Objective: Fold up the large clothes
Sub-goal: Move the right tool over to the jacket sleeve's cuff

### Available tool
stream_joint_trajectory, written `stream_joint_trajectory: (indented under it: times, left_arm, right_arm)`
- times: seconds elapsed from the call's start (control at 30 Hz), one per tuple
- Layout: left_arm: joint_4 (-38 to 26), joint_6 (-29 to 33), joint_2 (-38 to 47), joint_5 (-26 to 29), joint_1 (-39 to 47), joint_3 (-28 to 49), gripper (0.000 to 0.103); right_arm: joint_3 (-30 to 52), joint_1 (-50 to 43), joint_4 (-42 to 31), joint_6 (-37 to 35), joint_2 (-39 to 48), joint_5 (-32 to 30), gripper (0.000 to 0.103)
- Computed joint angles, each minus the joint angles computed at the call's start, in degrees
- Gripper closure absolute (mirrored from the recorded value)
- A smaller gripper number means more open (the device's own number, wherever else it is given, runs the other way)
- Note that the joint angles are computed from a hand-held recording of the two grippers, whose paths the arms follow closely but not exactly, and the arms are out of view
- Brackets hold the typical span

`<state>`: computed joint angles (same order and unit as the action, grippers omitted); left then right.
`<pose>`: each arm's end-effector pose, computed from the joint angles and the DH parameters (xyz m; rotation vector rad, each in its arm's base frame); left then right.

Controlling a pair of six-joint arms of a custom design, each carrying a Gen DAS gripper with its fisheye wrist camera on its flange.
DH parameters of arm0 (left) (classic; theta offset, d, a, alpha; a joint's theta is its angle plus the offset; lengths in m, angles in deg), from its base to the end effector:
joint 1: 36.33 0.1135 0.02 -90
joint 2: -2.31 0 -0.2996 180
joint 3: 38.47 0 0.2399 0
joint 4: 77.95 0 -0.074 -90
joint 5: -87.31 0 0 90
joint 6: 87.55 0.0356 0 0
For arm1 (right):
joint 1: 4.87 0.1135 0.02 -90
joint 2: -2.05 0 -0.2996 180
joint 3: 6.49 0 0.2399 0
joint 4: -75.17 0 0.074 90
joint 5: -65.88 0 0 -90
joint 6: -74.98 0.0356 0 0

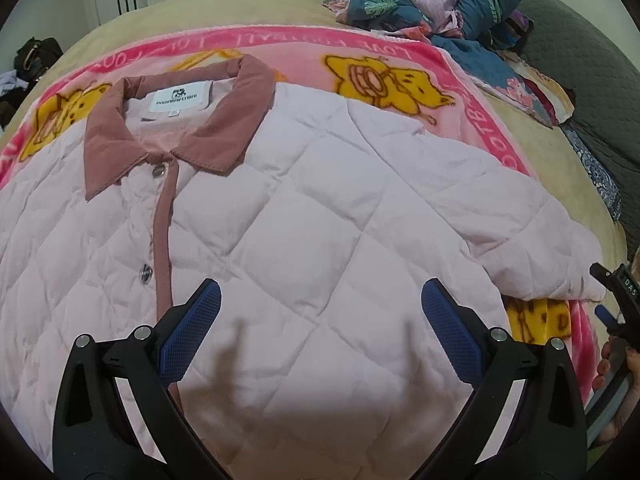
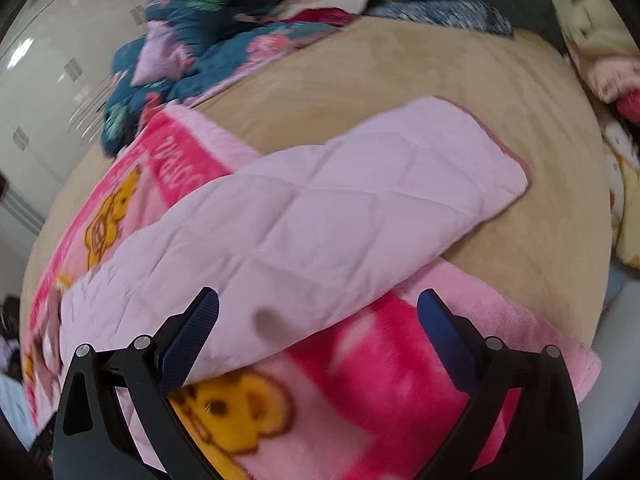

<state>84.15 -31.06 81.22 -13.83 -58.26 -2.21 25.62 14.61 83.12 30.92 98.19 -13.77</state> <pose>0.1810 -0.0655 0.1501 -0.3282 2.5773 -0.0933 0.2076 0.0666 0.1052 0.6496 2.4565 0.2250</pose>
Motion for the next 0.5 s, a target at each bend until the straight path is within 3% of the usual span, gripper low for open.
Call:
stream_joint_trajectory:
  times: [0.1,0.5]
  left_arm:
    - [0.1,0.5,0.6,0.1,0.8,0.7,0.009]
    - [1.5,2.5,3.6,0.6,0.7,1.8,0.009]
  right_arm:
    - [-0.7,-3.5,2.5,-0.5,2.3,-0.6,0.004]
    - [1.7,-20.9,13.3,-2.6,15.9,-14.2,0.004]
